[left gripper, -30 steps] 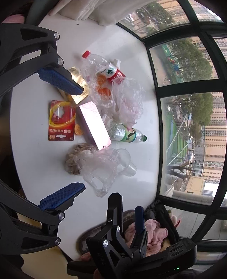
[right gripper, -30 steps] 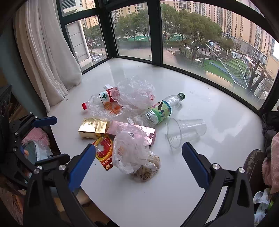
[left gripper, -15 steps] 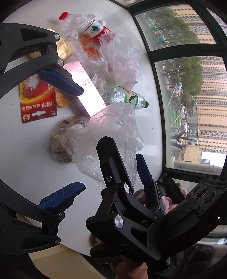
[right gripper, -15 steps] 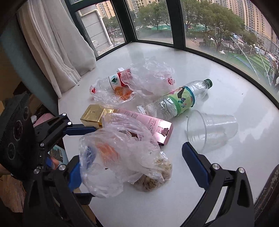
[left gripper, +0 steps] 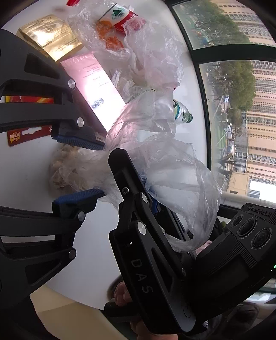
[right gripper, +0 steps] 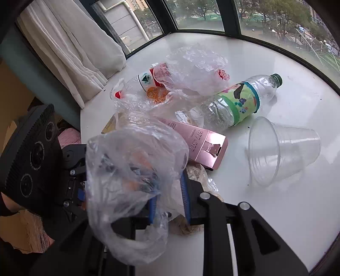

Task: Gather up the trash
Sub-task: 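Grasp the clear plastic bag of crumbs with the left gripper, then carry the held plastic bag over the trash bin and release it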

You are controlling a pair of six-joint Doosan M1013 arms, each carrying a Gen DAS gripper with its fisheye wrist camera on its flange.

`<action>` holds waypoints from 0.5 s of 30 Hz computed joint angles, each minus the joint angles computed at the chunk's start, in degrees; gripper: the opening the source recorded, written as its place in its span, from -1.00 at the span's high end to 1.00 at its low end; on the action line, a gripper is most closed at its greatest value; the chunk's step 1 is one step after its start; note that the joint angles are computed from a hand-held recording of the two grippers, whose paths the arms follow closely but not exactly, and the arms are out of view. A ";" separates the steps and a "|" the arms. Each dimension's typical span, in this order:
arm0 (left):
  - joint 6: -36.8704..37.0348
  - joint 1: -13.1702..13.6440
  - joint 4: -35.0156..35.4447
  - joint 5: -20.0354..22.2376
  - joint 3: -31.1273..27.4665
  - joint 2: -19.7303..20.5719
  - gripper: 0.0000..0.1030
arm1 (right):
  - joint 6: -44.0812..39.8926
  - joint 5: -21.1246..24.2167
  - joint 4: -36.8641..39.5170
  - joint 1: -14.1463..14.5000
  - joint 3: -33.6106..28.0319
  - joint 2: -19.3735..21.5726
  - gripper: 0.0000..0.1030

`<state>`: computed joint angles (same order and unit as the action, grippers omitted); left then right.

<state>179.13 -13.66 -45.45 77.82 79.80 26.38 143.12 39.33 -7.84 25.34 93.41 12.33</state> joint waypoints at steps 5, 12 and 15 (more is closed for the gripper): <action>-2.23 -0.10 -1.08 1.13 -1.66 0.44 0.94 | 1.84 -0.53 -0.43 -0.23 -0.37 -0.52 0.83; -4.02 0.72 -2.99 2.52 -3.47 -0.13 0.97 | 0.42 1.86 -1.58 0.12 -3.51 -0.62 0.84; -4.64 1.26 -3.69 2.35 -4.10 -0.70 0.97 | -1.67 3.10 -1.63 0.25 -5.56 -0.33 0.84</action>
<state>174.49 -12.40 -49.14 80.17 75.70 25.68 141.45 42.43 -9.47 25.59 87.85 12.00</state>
